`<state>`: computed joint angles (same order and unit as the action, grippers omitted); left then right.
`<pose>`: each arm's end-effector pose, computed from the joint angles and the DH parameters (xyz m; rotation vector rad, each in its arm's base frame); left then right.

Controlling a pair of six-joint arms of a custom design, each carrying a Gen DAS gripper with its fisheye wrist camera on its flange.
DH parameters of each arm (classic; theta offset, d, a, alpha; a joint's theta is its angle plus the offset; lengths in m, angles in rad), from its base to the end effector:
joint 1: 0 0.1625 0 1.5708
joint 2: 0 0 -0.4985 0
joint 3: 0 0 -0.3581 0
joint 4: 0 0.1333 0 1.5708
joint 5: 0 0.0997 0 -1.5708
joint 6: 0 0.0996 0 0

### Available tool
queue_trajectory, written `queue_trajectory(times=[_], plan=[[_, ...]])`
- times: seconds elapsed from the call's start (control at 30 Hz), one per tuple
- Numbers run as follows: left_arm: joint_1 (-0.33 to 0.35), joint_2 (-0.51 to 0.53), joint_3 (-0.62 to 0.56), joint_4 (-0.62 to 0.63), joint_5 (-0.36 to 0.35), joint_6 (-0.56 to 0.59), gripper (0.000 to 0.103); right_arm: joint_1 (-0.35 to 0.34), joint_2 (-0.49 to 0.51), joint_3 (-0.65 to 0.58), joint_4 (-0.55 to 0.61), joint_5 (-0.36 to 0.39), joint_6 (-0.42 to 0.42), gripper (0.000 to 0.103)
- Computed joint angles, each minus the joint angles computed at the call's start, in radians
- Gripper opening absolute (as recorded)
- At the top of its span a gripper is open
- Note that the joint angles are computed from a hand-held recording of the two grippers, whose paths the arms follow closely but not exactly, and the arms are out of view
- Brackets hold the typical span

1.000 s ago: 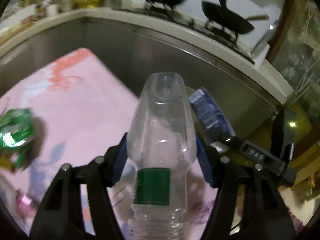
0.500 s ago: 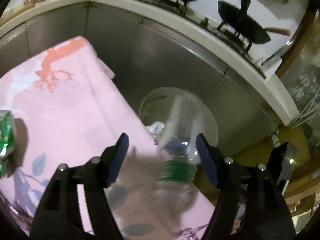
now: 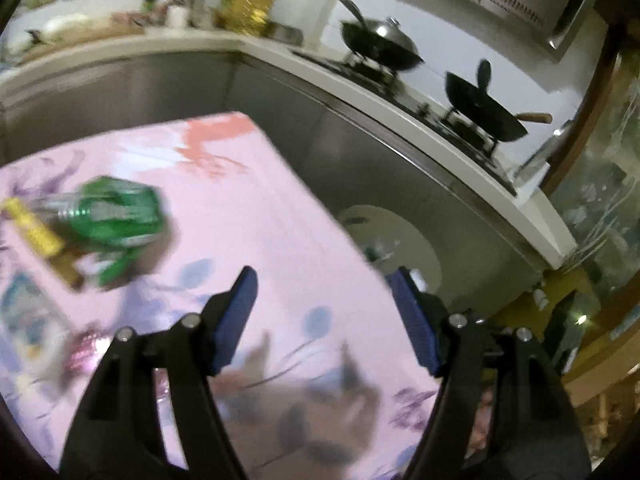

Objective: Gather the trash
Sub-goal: 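Move both tools back over the table toward the remaining trash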

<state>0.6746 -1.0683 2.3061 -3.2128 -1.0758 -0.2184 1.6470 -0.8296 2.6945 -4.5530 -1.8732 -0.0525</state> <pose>-0.2646 -0.4429 0.2196 0.7960 2.6951 -0.8631 0.1309 -0.3530 0.2355 -0.0752 -2.4574 1.5342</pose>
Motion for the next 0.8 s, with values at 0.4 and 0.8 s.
queue_trajectory(times=[0.4, 0.8], plan=[[-0.066, -0.367, 0.226, 0.162, 0.515, -0.181, 0.067, 0.135, 0.086, -0.076, 0.191, 0.012, 0.011, 0.054], [-0.035, -0.494, 0.258, 0.443, 0.608, -0.362, 0.067, 0.223, 0.133, -0.14, 0.38, 0.005, 0.032, 0.054]])
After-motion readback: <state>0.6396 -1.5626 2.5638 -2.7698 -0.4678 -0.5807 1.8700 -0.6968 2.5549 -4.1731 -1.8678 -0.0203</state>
